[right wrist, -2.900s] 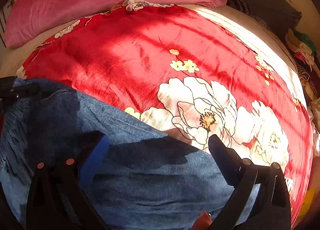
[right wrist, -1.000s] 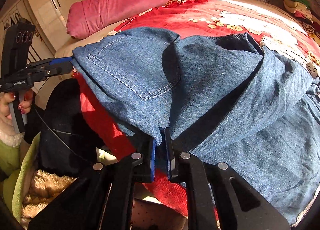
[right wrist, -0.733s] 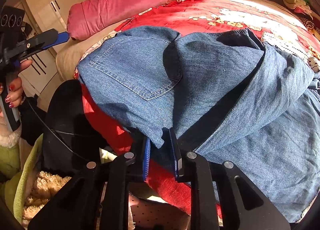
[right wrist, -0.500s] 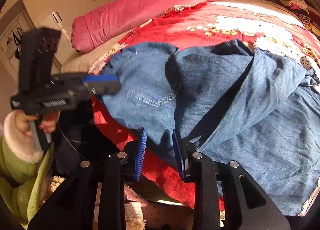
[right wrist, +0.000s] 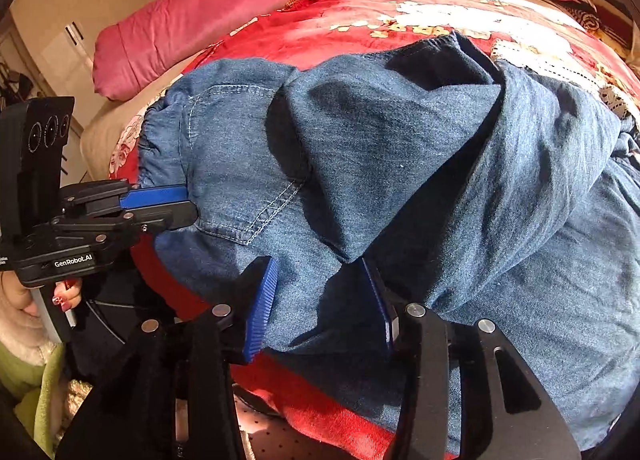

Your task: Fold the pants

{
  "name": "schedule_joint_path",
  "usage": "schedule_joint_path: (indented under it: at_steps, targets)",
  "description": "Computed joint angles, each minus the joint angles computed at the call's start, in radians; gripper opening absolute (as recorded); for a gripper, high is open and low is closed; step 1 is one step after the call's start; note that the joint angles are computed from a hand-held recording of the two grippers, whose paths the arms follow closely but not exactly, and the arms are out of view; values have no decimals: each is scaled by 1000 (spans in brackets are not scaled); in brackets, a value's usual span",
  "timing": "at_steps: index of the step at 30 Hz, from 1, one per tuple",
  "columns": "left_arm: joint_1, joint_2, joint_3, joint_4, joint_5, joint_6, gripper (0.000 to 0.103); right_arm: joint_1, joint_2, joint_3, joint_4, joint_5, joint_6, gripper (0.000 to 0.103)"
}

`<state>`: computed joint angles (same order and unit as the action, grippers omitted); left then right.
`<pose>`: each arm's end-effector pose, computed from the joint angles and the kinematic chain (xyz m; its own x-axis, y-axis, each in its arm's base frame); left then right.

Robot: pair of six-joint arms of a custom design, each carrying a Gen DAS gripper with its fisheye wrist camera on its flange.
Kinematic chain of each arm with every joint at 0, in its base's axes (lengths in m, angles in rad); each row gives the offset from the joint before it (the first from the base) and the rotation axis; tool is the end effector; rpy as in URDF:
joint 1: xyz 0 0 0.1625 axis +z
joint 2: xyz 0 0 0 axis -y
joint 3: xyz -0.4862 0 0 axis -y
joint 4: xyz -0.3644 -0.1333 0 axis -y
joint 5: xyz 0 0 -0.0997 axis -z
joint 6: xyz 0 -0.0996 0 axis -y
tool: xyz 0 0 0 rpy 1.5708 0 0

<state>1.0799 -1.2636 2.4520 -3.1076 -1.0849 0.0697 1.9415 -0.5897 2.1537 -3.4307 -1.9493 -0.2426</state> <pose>-0.0332 -0.4435 0.2391 -0.8221 0.3333 -0.4617 0.5016 0.8077 -0.3100 0.2816 -0.4580 0.0090 -0.7954 -0.4435 0.4132 -0.5538 0.8087 -0.1982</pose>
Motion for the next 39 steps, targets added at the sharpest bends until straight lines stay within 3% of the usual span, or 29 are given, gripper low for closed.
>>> schedule_joint_path:
  at_steps: [3, 7, 10, 12, 14, 21, 31, 39]
  targets:
    - [-22, -18, 14, -9, 4, -15, 23, -4, -39, 40, -39, 62, 14, 43]
    - [-77, -74, 26, 11, 11, -42, 41, -16, -101, 115, -155, 118, 34, 52]
    - [-134, -101, 38, -3, 35, -36, 47, -20, -136, 153, -218, 98, 57, 55]
    - [-158, -106, 34, -2, 21, -34, 57, -25, -158, 151, -226, 82, 74, 58]
    - [-176, -99, 24, 6, 10, -30, 61, -34, -174, 150, -238, 51, 82, 64]
    - [-177, -10, -28, 6, -66, -30, 69, -53, -229, 110, -208, -22, 65, 78]
    - [-153, 154, -110, 6, -205, -34, 68, -67, -193, -133, 40, -83, -15, 82]
    - [-103, 238, -176, 58, -271, -53, 33, -56, -58, -371, 217, -189, -119, 82]
